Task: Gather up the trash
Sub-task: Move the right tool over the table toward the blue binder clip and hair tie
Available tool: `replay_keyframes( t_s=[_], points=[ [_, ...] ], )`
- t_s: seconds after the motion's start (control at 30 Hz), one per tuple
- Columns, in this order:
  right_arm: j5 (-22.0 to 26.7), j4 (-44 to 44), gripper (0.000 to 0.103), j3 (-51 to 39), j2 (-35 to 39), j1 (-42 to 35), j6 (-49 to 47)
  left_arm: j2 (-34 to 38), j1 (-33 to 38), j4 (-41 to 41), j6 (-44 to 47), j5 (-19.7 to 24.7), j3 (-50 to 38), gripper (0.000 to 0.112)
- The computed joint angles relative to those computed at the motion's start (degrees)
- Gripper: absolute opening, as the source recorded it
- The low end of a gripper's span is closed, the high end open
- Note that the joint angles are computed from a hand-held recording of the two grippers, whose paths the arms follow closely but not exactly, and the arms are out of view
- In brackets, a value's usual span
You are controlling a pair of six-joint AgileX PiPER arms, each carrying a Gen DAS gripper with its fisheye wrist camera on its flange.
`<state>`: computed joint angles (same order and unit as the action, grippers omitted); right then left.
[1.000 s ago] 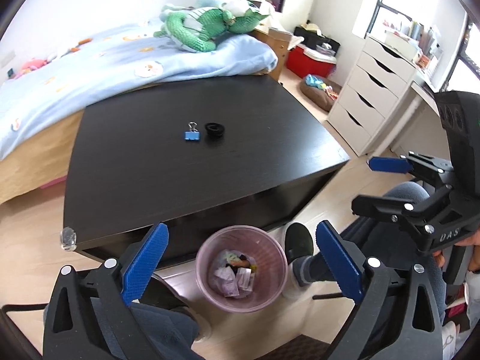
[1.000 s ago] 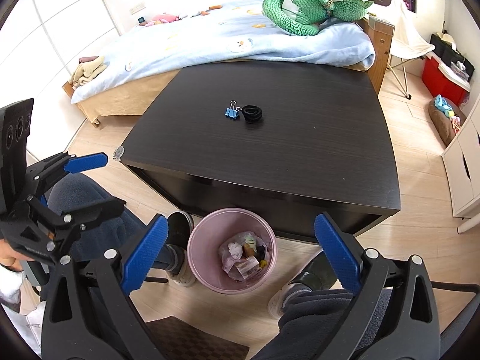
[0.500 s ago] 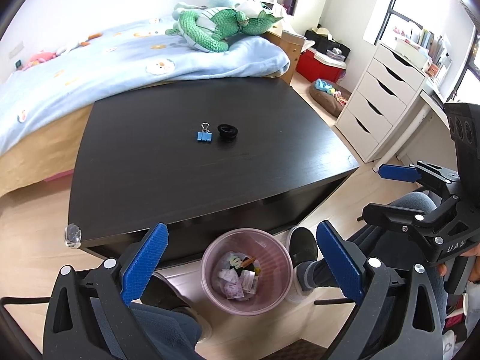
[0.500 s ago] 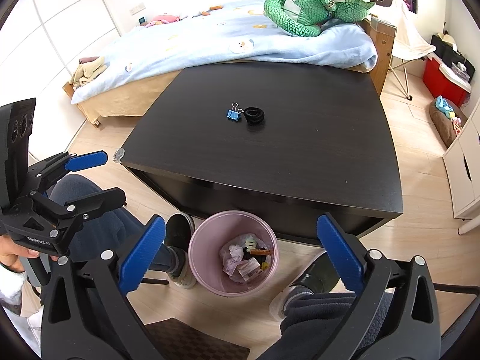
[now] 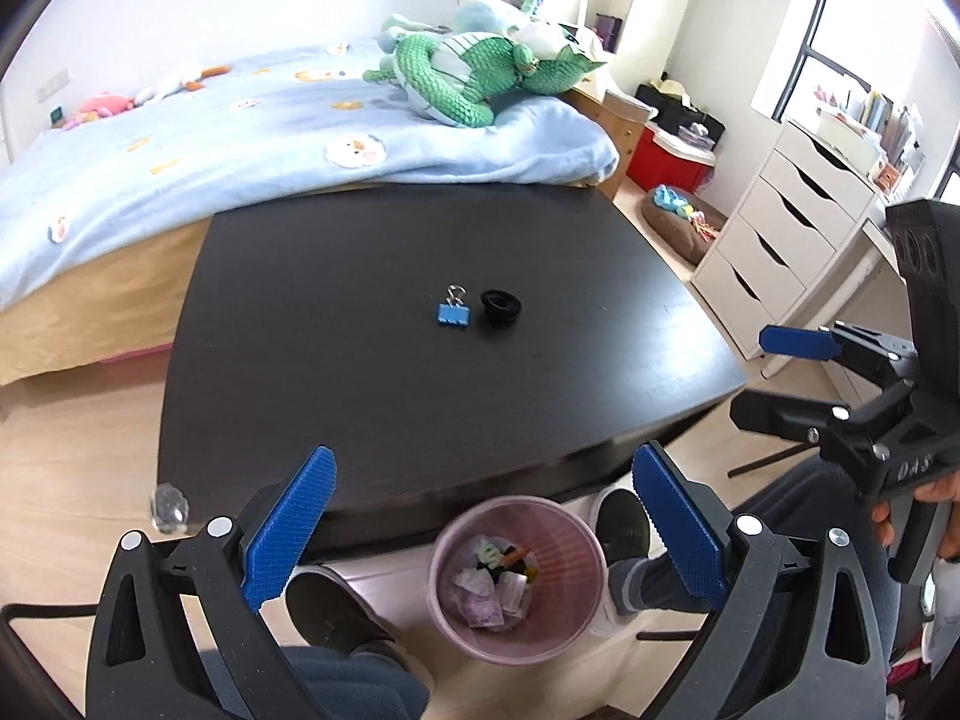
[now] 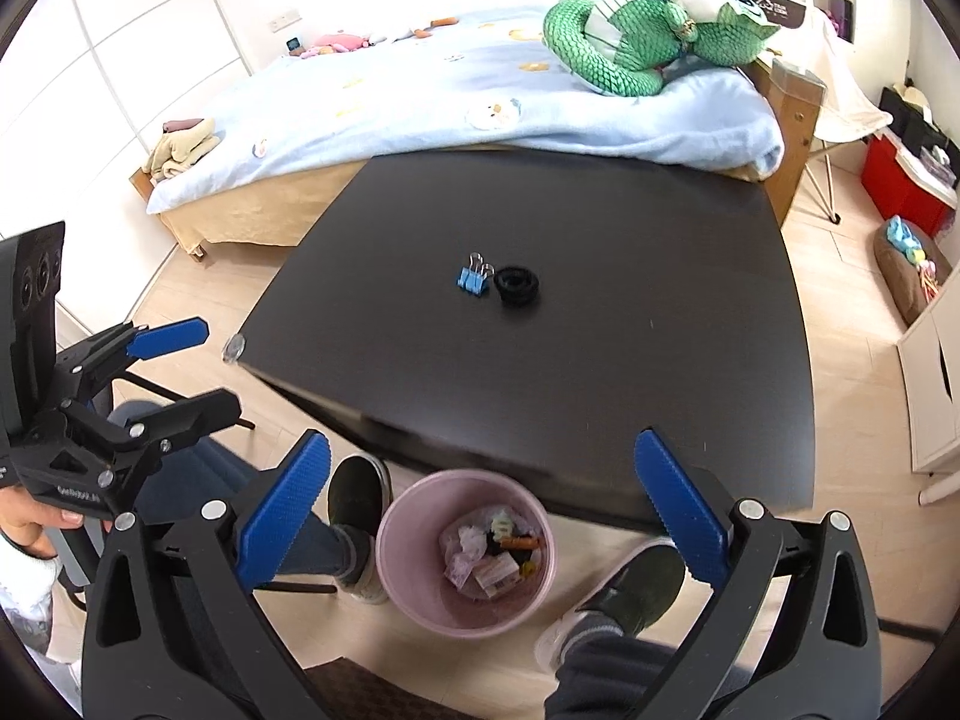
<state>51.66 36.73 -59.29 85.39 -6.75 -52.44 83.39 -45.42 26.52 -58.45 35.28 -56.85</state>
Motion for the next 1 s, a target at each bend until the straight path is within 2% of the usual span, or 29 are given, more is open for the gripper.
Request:
replay_keyframes(
  t_s=[0.4, 1.0],
  points=[
    [0.3, -7.0, 0.100, -18.5, 16.1, 8.4, 8.3, 2.3, 7.4, -5.6, 8.6, -3.2, -1.7, 0.095],
    [8.3, -19.2, 0.099, -45.3, 40.3, 16.2, 13.2, 5.7, 12.4, -11.5, 16.4, -4.6, -3.9, 0.095]
  ],
)
